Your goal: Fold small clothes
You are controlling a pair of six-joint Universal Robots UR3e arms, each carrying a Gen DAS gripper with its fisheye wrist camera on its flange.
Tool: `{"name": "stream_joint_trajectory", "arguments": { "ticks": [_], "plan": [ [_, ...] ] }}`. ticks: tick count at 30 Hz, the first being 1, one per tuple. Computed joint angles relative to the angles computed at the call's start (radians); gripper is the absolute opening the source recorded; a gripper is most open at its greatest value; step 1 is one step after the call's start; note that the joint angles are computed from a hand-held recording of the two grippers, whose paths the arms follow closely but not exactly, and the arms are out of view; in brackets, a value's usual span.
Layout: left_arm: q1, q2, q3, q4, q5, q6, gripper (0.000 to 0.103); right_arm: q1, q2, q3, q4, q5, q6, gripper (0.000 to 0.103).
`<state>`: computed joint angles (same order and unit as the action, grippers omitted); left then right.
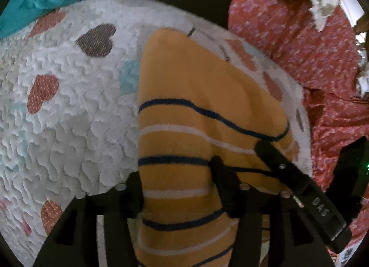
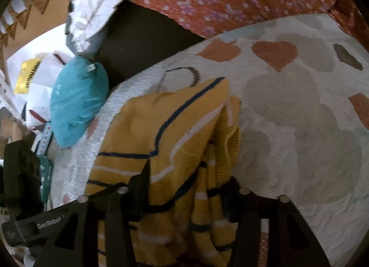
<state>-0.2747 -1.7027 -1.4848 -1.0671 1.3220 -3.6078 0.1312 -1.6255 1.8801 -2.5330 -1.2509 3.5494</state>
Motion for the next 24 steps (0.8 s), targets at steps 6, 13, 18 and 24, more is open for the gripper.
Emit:
{"name": "stream_joint_trajectory", "arguments": {
  "ticks": [6,13,18,24],
  "plan": [
    [0.095,0.103,-0.07,-0.016,-0.067,-0.026,0.064,-0.075,-0.078,0.015,0.055,0.029,0.005,0.072],
    [0.088,0.22,-0.129,0.081,-0.008,-0.04,0.064,-0.065,-0.181,0.053,-0.09,-0.049,0.071,0.072],
    [0.022,0.14,-0.1,0.057,-0.024,-0.038,0.064,-0.124,-0.119,0.112,-0.207,0.221,0.116,0.072],
    [-0.031,0.089,-0.045,-0.018,0.038,-0.016,0.064,-0.095,-0.019,0.066,-0.048,0.106,0.074,0.053]
  ]
}}
